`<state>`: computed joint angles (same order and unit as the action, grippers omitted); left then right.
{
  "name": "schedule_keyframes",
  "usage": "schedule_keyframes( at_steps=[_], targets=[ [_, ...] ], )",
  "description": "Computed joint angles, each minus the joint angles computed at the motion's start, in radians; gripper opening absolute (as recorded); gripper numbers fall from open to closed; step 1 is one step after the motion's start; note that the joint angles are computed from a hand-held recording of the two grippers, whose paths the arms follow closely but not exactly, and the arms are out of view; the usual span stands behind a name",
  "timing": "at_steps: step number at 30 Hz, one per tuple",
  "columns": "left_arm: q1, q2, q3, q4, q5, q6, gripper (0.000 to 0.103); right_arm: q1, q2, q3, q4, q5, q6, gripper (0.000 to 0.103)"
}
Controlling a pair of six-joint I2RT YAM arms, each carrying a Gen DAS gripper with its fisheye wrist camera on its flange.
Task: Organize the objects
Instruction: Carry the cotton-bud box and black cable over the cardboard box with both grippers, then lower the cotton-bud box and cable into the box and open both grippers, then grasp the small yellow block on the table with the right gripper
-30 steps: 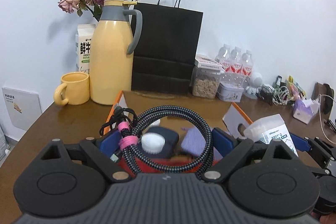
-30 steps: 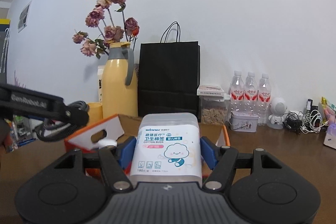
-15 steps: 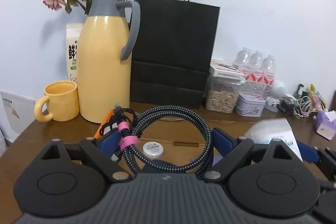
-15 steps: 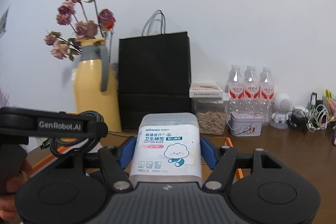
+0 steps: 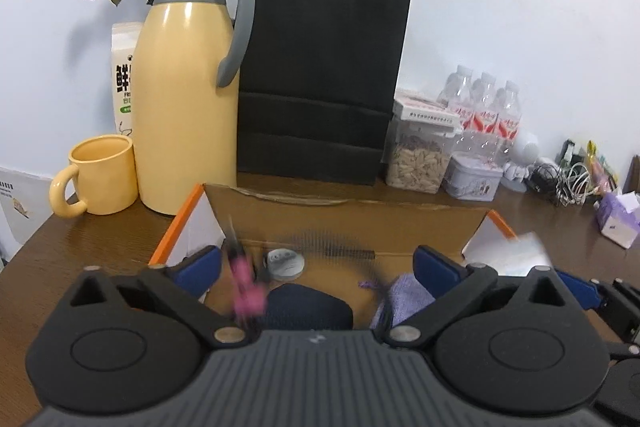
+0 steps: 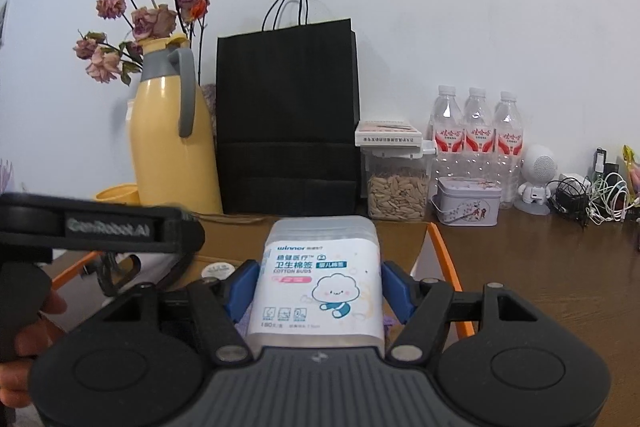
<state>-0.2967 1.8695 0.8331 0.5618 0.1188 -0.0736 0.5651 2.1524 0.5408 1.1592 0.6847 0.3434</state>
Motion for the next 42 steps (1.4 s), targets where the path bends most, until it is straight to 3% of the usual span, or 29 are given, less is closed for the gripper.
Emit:
schedule_keyframes(
  at_steps=[1, 2, 22, 30, 42],
  targets=[
    [-0.003, -0.005, 0.000, -0.011, -0.007, 0.002, 0.103, 0.001, 0.000, -0.001, 0.000, 0.001, 0.001, 0.094],
    [-0.007, -0.009, -0.002, -0.012, -0.018, 0.002, 0.103, 0.003, 0.002, -0.004, 0.010, 0.010, 0.003, 0.103],
    [-0.010, -0.090, -0.069, 0.026, -0.019, -0.011, 0.103, 0.037, -0.039, -0.058, 0.070, 0.047, -0.023, 0.103],
    [0.010, -0.206, -0.142, -0.002, -0.009, -0.003, 0.103, 0.083, -0.130, -0.094, 0.001, 0.067, -0.024, 0.103],
    [0.077, -0.452, -0.315, -0.092, 0.039, 0.028, 0.103, 0.252, -0.305, -0.205, -0.123, 0.227, 0.055, 0.103]
  ],
)
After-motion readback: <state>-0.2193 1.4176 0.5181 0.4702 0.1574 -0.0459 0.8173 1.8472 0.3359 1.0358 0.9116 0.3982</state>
